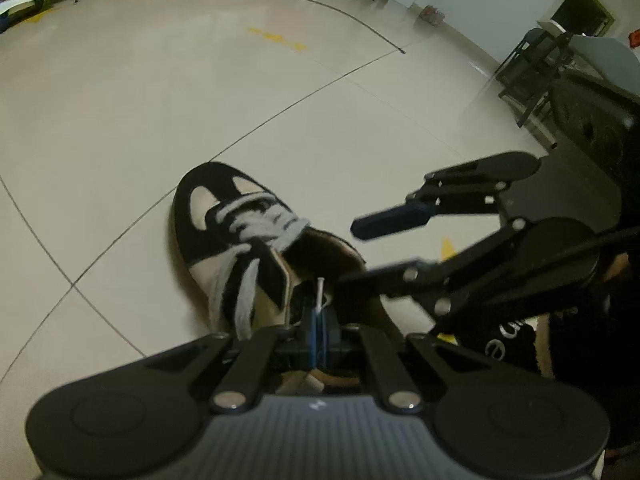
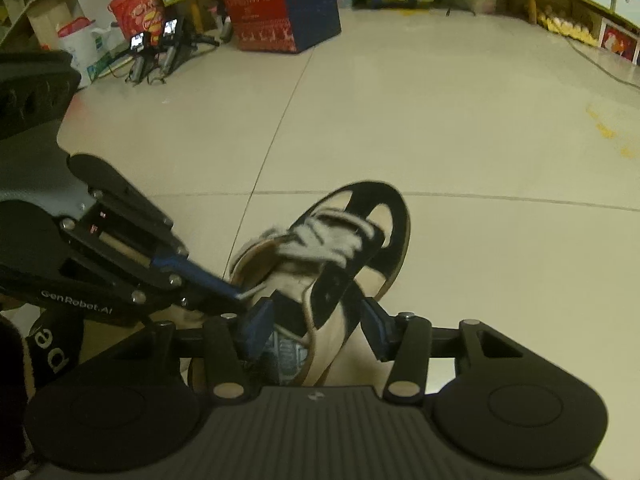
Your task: Lace up shoes with both hands
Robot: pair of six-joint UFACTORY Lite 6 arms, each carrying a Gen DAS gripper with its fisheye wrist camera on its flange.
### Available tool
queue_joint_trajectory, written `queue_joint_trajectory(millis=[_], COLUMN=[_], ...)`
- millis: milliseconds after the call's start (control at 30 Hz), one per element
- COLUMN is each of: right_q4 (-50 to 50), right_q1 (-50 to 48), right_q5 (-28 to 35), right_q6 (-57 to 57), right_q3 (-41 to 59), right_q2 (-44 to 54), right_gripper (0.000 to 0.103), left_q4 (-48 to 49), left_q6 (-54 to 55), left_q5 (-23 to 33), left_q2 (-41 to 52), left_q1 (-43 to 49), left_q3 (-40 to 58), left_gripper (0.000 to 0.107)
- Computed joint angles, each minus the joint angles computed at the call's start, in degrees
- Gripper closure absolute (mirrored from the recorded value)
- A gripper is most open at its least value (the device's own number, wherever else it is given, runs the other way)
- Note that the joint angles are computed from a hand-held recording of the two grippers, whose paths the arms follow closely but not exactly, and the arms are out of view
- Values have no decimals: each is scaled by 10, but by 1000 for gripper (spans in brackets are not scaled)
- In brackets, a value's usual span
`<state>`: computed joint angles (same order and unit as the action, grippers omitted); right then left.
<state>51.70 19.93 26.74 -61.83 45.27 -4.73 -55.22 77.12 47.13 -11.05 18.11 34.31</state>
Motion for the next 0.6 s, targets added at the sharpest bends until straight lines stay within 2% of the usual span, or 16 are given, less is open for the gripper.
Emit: queue_joint_trajectory(millis=[67, 133, 233, 400, 500, 600], right_q4=[1, 14, 46, 140, 186, 189], right_q1=[-5, -12, -20, -106, -157, -158], right_q5=[1, 10, 14, 100, 155, 162], right_q6=[-6, -23, -60, -143, -163, -157], right_q3=[1, 0, -8, -12, -14, -10], right_q2=[4, 9, 6, 27, 52, 57], right_gripper=[79, 83, 86, 90, 91, 90], left_q4=[4, 6, 4, 49, 44, 24], left_q6=[-3, -3, -8, -44, -33, -15], left_q5=[-3, -6, -20, -90, -108, -116], left_q2=[1, 1, 11, 26, 42, 52], left_q1=[-5, -14, -34, -104, -132, -142], left_q3=[2, 6, 19, 42, 52, 56], left_gripper=[104, 104, 104, 104, 104, 104])
